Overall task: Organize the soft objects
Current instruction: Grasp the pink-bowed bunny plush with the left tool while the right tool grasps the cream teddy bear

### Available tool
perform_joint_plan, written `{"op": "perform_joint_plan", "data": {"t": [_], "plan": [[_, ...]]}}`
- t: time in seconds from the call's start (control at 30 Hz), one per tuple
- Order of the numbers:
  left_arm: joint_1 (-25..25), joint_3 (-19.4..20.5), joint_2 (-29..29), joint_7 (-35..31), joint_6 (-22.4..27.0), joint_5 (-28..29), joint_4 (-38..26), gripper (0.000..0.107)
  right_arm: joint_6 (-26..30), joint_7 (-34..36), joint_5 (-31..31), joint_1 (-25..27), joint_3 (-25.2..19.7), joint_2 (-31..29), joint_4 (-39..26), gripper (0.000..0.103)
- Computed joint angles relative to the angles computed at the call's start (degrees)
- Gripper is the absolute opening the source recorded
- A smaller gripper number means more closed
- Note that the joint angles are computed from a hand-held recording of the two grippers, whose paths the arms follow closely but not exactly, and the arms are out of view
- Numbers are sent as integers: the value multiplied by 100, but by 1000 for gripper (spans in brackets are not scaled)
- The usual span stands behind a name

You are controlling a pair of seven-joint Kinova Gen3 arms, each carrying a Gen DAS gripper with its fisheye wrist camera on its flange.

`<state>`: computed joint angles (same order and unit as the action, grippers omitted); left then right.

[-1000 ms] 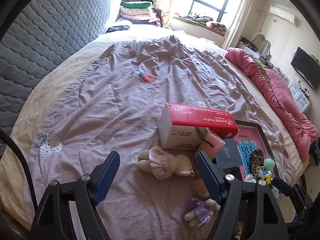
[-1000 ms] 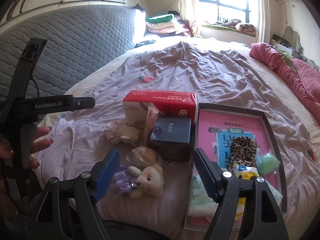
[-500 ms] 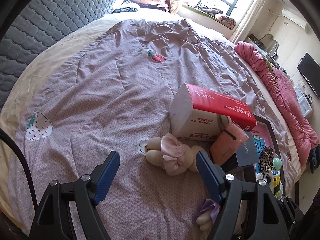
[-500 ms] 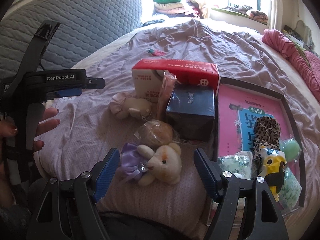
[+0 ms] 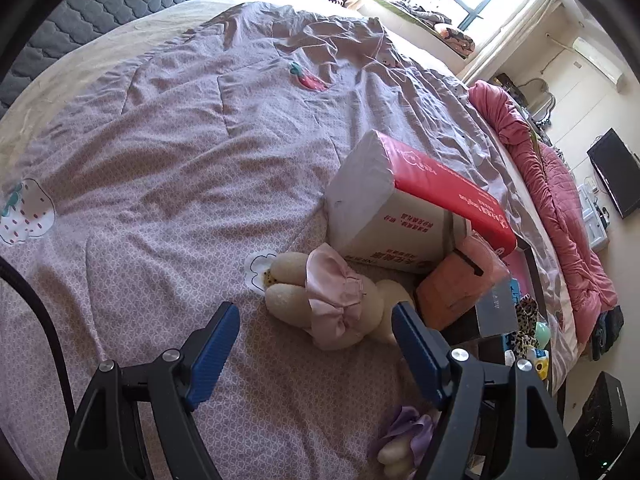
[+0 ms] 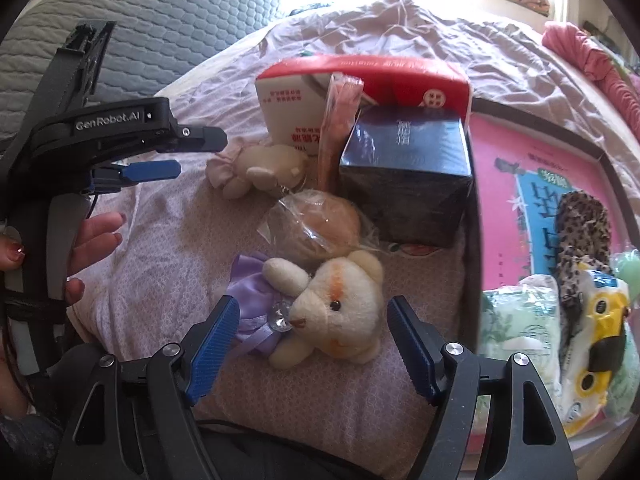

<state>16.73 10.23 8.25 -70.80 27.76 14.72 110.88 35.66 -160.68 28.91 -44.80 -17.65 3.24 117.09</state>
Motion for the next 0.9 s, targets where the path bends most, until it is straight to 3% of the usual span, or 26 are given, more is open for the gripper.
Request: {"op": "perform_joint_plan", "data": {"t": [0.13,0.3,0.53,0.63,0.8,0.9], "plan": [[-117,73,102,-271,-152,364,52,78,-348,231,-149,127,66,101,104,78],[-201,143,271,-390,-244,607,43,78,-295,211,187,-40,151,238,63,80],[-126,120,521,-113,-386,573,-26,83,-313,147,320,-130,245,278,53,81],[89,-8,588,213,-435,280,-89,86,-405,-12,403,-135,265,209,133,77],[344,-149,679,859,-611,-69,-137,88,-741,-173,429,21,217,-34,382,61],[254,-36,695,935,-813,-38,-74,86,-893,-117,309,172,167,-142,477,55]]}}
